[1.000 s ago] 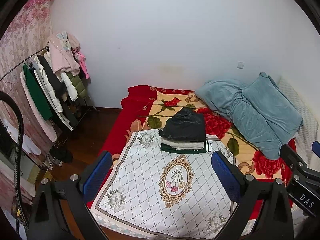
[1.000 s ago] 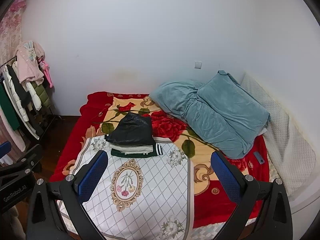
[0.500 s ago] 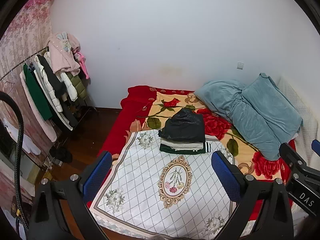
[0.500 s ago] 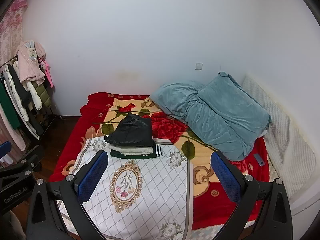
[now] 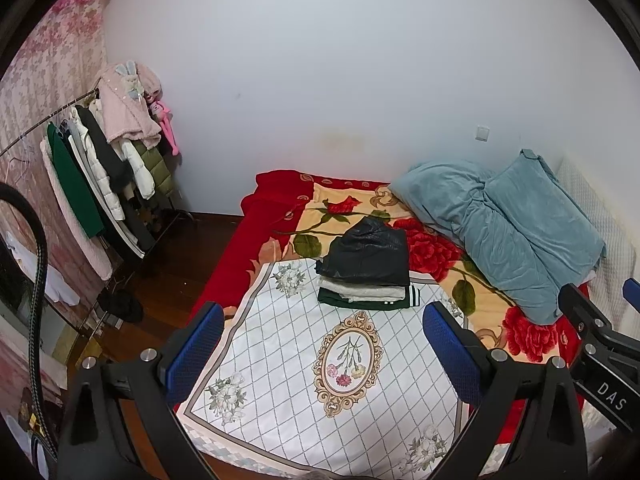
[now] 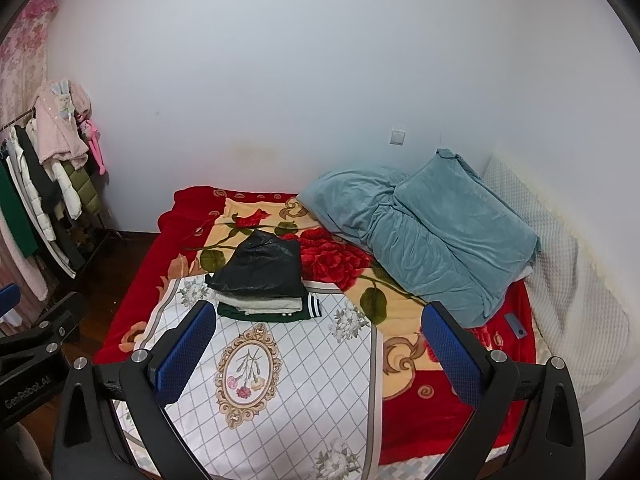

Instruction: Fold large clothes

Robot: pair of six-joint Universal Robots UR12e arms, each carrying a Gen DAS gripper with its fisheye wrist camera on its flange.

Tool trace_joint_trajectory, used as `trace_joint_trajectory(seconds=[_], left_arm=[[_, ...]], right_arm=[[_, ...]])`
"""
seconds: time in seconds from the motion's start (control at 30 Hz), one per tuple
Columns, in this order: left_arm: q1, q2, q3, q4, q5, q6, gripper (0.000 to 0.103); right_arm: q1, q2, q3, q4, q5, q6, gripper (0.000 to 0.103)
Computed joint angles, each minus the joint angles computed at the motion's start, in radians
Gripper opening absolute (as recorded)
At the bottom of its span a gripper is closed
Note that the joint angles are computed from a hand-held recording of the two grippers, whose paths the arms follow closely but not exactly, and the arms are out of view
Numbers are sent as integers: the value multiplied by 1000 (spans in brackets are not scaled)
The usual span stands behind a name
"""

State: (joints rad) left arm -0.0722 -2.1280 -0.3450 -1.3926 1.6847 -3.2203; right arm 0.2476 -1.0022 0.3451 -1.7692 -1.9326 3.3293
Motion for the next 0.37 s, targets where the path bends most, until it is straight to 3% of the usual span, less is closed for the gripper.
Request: trace_joint_trajectory(seconds=[0.37], left_arm=[[0,-3,4,-3,-3,-9,102]], right_arm=[[0,0,3,1,-4,-1,103]])
